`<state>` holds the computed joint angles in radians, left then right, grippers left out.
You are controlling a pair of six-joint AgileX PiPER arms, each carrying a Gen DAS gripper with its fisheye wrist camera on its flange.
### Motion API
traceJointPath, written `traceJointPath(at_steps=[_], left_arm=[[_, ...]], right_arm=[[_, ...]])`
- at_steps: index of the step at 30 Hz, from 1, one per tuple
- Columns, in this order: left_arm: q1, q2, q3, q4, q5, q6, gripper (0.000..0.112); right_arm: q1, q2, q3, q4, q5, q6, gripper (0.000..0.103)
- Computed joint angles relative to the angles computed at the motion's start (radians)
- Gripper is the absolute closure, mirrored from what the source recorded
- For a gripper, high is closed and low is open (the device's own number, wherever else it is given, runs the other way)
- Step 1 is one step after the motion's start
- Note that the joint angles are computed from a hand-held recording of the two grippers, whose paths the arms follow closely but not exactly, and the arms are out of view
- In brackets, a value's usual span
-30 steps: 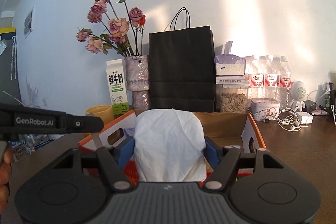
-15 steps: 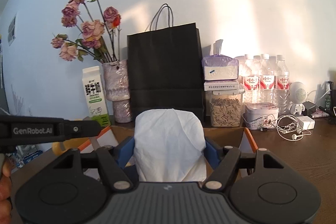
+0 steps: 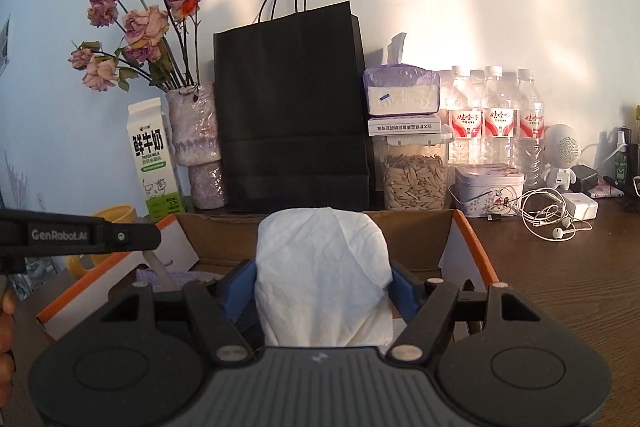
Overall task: Organize objects
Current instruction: 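Lower the tag and cloth into the red box, opening both tools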
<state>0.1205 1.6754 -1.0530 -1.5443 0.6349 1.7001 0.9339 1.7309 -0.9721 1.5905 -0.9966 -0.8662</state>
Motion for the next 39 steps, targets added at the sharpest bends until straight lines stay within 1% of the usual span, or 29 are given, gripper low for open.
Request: traceJointPath(at_steps=[1,3,4,5,6,7,8,9,11,27,33,39], left_arm=[[0.0,-0.001,0.001,0.001,0.001,0.002,0.106],[-0.004,-0.003,0.003,0.003,-0.003,0.002,0.102],[-0.007,-0.004,0.006,0.002,-0.011,0.003,0.088],[-0.01,-0.003,0.007,0.0,-0.017,0.002,0.053],[-0.018,-0.007,0.015,-0.021,-0.04,0.014,0.032],[-0.031,-0.018,0.038,-0.077,-0.075,0.063,0.009],[-0.042,-0.033,0.063,-0.146,-0.104,0.138,0.009],[-0.048,-0.038,0.072,-0.175,-0.112,0.173,0.009],[-0.044,-0.038,0.07,-0.151,-0.094,0.151,0.009],[-0.044,-0.044,0.08,-0.154,-0.093,0.157,0.009],[-0.031,-0.058,0.086,-0.132,-0.067,0.129,0.009],[0.027,-0.117,0.127,-0.128,0.0,0.126,0.009]], right_arm=[[0.001,0.002,-0.003,0.007,-0.002,-0.007,0.031],[0.003,0.004,-0.006,0.014,-0.001,-0.016,0.024],[0.004,0.005,-0.006,0.017,-0.001,-0.018,0.015],[0.005,0.006,-0.009,0.022,-0.005,-0.022,0.007],[0.007,0.007,-0.01,0.025,-0.01,-0.024,0.002],[0.011,0.009,-0.01,0.026,-0.019,-0.02,0.0],[0.012,0.008,-0.009,0.028,-0.021,-0.02,0.0],[0.012,0.008,-0.009,0.032,-0.02,-0.021,0.0],[0.012,0.008,-0.008,0.036,-0.019,-0.02,0.0],[0.026,0.011,-0.017,0.042,-0.037,-0.031,0.0],[0.045,0.005,-0.016,0.046,-0.055,-0.039,0.0],[0.103,-0.024,0.005,0.041,-0.105,-0.042,0.0]])
